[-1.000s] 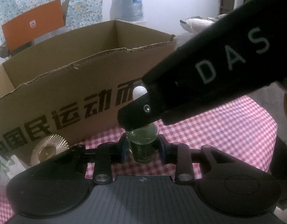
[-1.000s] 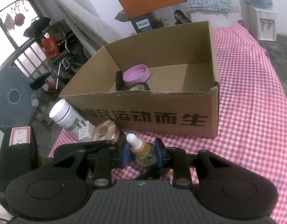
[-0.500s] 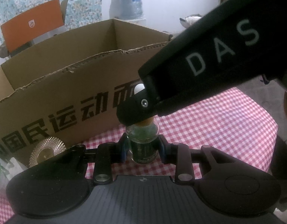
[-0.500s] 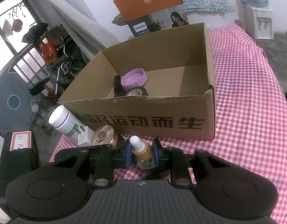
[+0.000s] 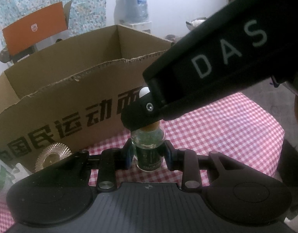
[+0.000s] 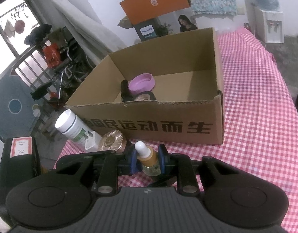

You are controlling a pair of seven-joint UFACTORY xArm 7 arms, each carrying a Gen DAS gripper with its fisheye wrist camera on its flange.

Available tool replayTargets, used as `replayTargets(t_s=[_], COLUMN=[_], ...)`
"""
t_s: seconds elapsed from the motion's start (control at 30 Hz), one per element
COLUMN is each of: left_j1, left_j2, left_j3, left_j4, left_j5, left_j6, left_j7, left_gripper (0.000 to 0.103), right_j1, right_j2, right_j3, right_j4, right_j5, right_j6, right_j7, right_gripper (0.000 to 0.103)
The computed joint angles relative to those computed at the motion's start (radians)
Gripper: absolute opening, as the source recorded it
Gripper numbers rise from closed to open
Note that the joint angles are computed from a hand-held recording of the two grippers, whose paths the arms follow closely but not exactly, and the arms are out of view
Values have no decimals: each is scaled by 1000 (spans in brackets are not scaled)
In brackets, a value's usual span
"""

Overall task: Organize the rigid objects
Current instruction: 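Lift the green dropper bottle with the right gripper over the box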

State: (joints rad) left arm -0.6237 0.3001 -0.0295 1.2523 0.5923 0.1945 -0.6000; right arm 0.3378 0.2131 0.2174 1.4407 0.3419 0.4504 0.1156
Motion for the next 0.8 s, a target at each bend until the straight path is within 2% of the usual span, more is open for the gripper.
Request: replayTargets(t_s=[0.37, 0.8], left_j1=[-4, 43], left_j2=[-82, -166], left_j3=[7, -35], left_j4=[-66, -108], left_j5=[108, 359], left_j6=[-13, -13], left_j7=[-106, -342], left_gripper=[31, 31], right_j1=[15, 44], right_j2=[-37, -89], right_j3=[-1, -5], right_j4=[-22, -37], right_j5=[-20, -81], right_j6=[-20, -48], right_j7=[3, 21], right_gripper=[25, 25])
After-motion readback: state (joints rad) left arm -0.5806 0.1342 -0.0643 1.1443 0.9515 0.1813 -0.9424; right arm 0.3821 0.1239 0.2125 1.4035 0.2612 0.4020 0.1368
